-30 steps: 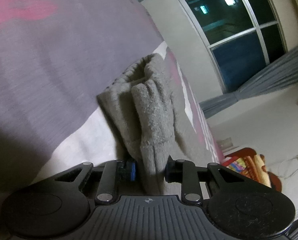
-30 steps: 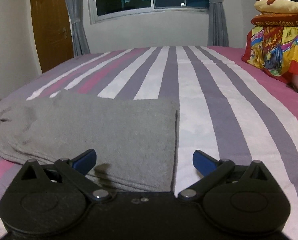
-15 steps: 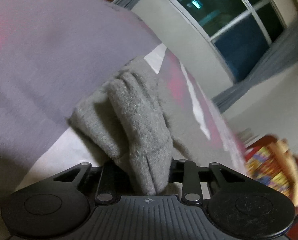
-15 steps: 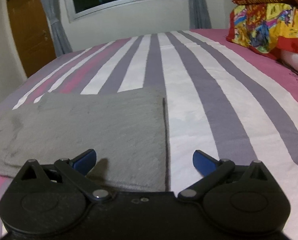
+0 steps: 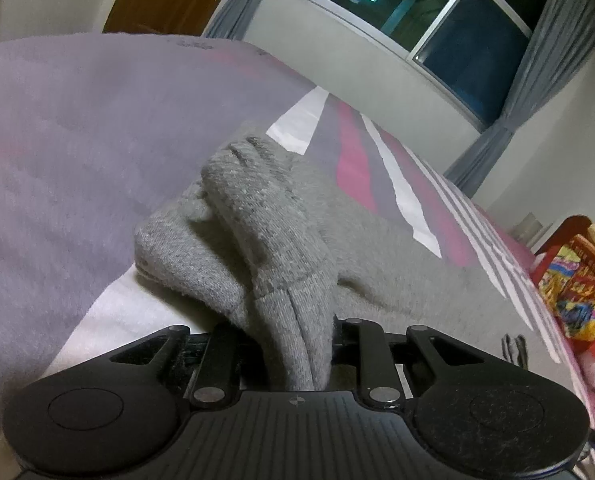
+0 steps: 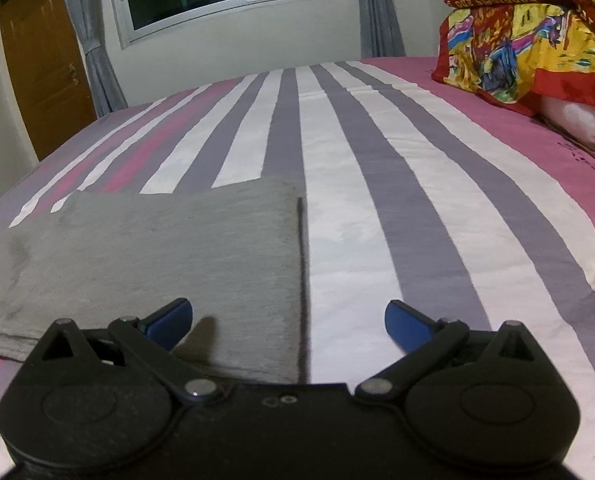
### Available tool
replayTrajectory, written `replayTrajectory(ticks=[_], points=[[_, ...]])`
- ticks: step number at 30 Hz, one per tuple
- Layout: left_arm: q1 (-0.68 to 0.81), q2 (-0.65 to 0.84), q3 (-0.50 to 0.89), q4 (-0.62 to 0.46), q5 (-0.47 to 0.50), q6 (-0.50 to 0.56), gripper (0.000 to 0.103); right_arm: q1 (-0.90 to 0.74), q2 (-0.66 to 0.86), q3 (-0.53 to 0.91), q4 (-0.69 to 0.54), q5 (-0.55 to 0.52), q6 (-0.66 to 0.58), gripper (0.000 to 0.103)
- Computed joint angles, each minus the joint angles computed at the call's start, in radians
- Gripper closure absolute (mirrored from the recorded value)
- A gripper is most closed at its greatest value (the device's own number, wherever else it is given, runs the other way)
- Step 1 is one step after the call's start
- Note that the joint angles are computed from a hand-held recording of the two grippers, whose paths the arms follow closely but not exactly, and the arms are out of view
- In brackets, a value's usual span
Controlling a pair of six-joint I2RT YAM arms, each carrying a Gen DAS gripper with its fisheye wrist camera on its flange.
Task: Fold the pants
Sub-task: 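Grasp the sweatpants' cuff end with the left tool and lift it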
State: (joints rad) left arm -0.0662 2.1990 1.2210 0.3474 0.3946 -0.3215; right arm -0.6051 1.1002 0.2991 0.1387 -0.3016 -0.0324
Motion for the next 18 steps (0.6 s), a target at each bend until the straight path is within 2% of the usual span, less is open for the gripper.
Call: replayTrajectory(ticks=[6,12,15,18], points=[[-0.034,-0.099,-0.045,-0.031,-0.073,0.034,0.086,-0.080,0.004,-0.013,0.047,-0.044,0.003,0.001],[-0.096,-0.241,-0.054,-0.059,-0.074,0.040,0.086,-0.178,0.002,-0.041,0.122,-0.108,-0.058,0.001],[-0.173,-0.282,-0.012,-0.102,-0.105,0.087,0.086,-0.242,0.017,-0.053,0.160,-0.151,-0.078,0.001],[-0.270,-0.288,0.066,-0.167,-0.147,0.149,0.086,-0.280,0.007,-0.086,0.223,-0.130,-0.105,0.001]])
